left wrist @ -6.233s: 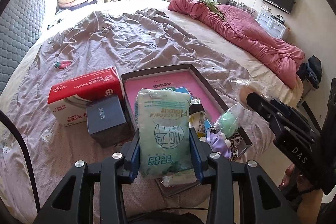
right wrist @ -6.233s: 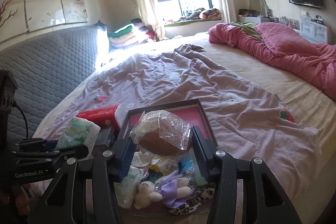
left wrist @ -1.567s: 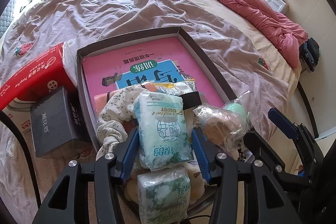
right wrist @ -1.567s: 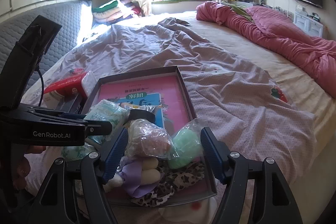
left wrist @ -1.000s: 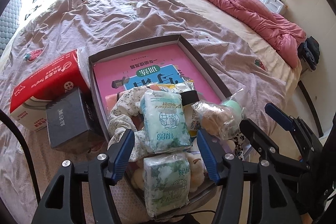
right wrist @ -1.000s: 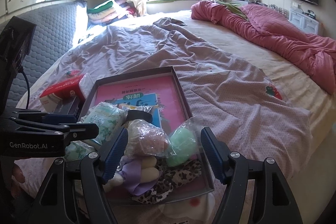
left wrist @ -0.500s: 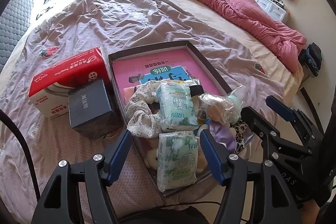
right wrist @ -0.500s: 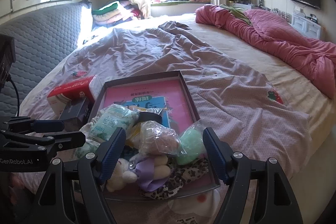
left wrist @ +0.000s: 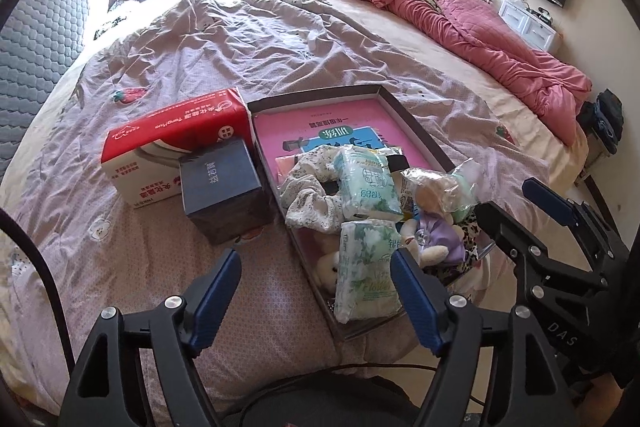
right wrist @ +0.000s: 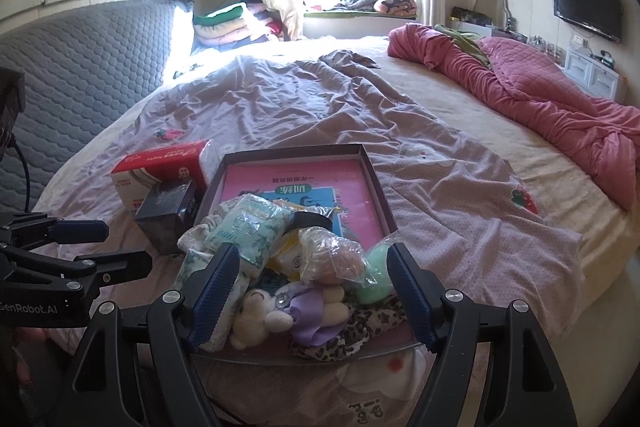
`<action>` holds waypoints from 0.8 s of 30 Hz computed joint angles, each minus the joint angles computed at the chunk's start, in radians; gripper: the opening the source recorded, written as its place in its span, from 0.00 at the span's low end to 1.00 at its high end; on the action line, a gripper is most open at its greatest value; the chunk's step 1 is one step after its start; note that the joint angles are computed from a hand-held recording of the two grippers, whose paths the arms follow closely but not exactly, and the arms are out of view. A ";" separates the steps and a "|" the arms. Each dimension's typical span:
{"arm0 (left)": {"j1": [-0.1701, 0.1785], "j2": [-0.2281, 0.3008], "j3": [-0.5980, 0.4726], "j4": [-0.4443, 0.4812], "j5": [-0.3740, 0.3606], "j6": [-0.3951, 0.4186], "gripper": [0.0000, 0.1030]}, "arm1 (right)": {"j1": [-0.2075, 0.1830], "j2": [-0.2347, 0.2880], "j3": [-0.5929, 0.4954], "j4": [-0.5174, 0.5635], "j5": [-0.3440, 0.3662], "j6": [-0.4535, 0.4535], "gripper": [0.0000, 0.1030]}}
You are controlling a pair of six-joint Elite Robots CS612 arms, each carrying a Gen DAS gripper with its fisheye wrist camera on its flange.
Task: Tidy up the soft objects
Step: 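Withdraw both open grippers up and away from the tray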
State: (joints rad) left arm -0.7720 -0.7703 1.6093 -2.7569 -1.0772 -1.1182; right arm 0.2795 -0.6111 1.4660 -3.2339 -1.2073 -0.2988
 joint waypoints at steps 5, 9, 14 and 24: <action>-0.015 -0.018 0.026 0.022 0.032 -0.045 0.76 | 0.006 -0.016 0.028 -0.004 0.001 -0.010 0.75; -0.027 -0.034 0.047 0.048 0.059 -0.091 0.77 | 0.015 -0.030 0.062 -0.038 -0.017 -0.036 0.76; -0.040 -0.045 0.072 0.059 0.062 -0.131 0.77 | 0.019 -0.048 0.106 -0.082 -0.023 0.010 0.76; -0.061 -0.054 0.108 0.053 0.047 -0.184 0.77 | 0.018 -0.075 0.159 -0.123 -0.049 0.051 0.76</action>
State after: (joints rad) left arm -0.8331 -0.8242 1.7176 -2.7042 -1.0304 -1.3020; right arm 0.2977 -0.6863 1.6254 -3.3574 -1.2563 -0.2481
